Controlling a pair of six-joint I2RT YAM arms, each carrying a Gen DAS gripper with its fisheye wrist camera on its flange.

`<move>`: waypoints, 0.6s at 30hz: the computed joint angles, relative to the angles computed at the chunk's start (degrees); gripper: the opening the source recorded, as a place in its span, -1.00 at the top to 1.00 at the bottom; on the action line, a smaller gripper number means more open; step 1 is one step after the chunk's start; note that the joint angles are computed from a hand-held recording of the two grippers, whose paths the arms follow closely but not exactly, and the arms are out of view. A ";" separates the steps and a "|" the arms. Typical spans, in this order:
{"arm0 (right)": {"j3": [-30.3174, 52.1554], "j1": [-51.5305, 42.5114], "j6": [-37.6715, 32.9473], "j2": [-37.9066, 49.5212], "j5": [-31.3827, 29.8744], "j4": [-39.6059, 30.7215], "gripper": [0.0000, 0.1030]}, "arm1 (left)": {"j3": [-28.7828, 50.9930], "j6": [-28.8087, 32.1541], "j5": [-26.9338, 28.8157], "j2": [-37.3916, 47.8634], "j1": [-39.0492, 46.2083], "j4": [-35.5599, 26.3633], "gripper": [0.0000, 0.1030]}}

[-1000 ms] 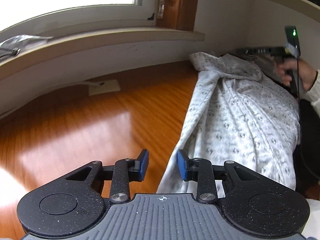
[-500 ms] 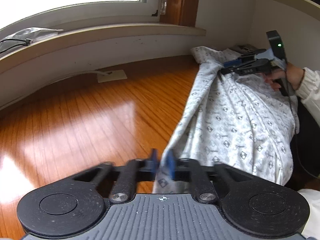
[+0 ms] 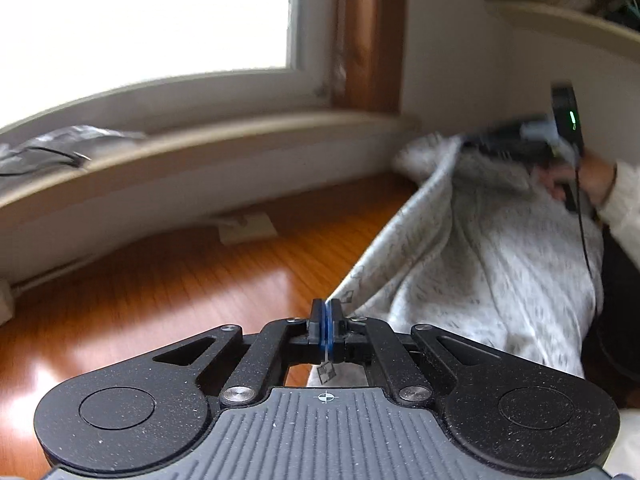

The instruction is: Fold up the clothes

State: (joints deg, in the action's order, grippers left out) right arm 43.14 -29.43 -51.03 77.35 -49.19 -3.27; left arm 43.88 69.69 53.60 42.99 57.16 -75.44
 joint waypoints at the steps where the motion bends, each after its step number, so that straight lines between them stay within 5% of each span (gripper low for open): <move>1: -0.17 0.22 -0.33 0.04 0.53 0.25 0.95 | -1.55 -2.81 -1.55 -1.12 -2.39 2.46 0.95; 4: -1.38 0.73 -0.91 -0.05 1.99 2.09 0.95 | -5.34 -6.37 -4.87 -1.39 -5.72 7.08 0.66; 6: -1.60 0.96 -1.61 0.28 2.95 2.17 0.95 | -6.39 -3.58 -5.41 -0.23 -4.04 7.15 0.34; 12: -2.07 1.98 -4.39 1.41 6.30 2.63 0.94 | -5.18 6.77 -6.02 4.33 3.28 4.07 -0.11; 14: -2.15 2.06 -4.94 2.09 7.11 2.62 0.94 | -4.26 11.40 -5.53 7.35 5.44 2.00 -0.05; 16: -2.66 2.11 -4.56 2.33 6.96 3.57 0.94 | -3.85 16.26 -4.85 8.75 7.54 -0.73 0.41; 17: -2.92 2.14 -4.36 2.44 6.89 4.06 0.94 | -3.32 17.95 -4.63 9.77 8.38 -2.50 0.97; 18: -3.18 2.17 -4.16 2.56 6.82 4.56 0.94 | -3.30 18.33 -4.39 9.62 8.74 -2.97 0.97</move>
State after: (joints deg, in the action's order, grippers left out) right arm 39.96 -27.25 -55.19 79.91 -42.38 1.29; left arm 40.58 88.01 49.22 52.61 65.89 -78.42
